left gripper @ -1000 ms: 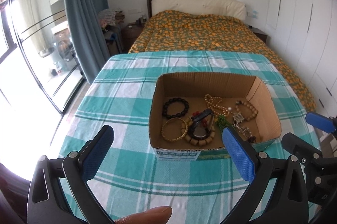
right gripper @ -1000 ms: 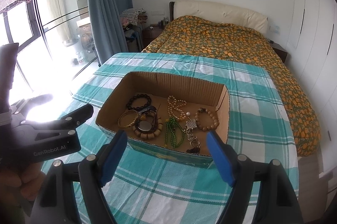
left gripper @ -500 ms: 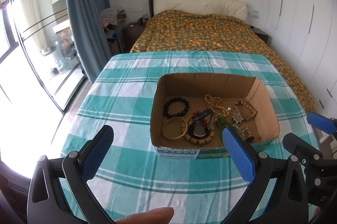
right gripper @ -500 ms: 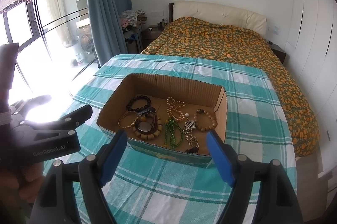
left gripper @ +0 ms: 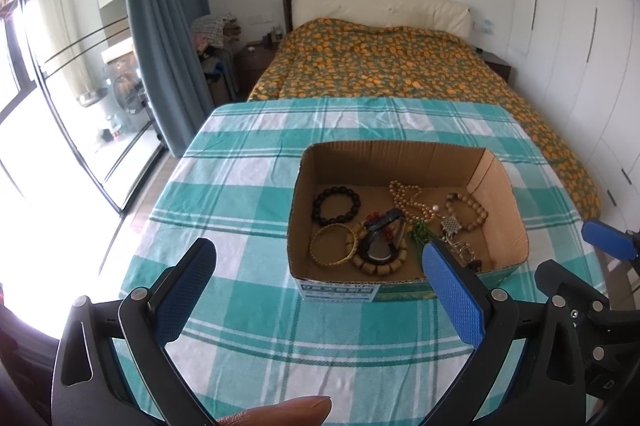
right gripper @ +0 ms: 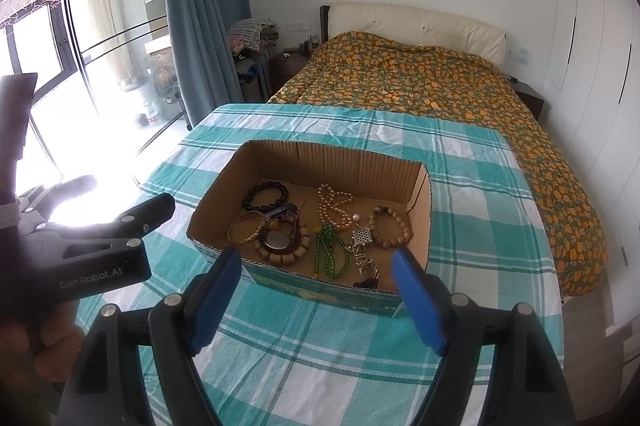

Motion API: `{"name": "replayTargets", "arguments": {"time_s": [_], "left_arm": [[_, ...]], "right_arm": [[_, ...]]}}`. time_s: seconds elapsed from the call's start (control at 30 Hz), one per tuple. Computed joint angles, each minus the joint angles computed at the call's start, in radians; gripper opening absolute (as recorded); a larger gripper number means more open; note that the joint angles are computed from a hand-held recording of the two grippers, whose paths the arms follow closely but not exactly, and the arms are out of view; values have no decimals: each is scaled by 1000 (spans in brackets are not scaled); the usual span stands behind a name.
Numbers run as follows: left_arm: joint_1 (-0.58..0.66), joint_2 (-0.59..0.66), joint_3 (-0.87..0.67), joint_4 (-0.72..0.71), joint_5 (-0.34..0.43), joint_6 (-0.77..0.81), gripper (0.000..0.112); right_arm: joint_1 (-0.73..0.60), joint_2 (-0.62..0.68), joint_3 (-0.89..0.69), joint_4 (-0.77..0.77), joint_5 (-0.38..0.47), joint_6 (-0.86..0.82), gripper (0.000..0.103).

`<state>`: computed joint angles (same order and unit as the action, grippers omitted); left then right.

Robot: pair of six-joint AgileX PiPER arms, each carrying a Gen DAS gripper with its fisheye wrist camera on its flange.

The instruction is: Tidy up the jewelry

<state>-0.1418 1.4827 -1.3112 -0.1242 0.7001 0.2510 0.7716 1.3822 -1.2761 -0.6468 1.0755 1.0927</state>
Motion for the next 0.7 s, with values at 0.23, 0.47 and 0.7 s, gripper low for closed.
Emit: {"name": "replayTargets", "arguments": {"time_s": [0.23, 0.47, 0.7], "left_arm": [[4, 6, -11, -10, 7, 0, 103], [9, 6, -9, -22, 7, 13, 103], [0, 8, -8, -20, 7, 13, 103]], "right_arm": [[0, 5, -7, 3, 6, -10, 79], [-4, 2, 2, 11, 1, -13, 79], [-6, -1, 6, 11, 2, -16, 79]]}}
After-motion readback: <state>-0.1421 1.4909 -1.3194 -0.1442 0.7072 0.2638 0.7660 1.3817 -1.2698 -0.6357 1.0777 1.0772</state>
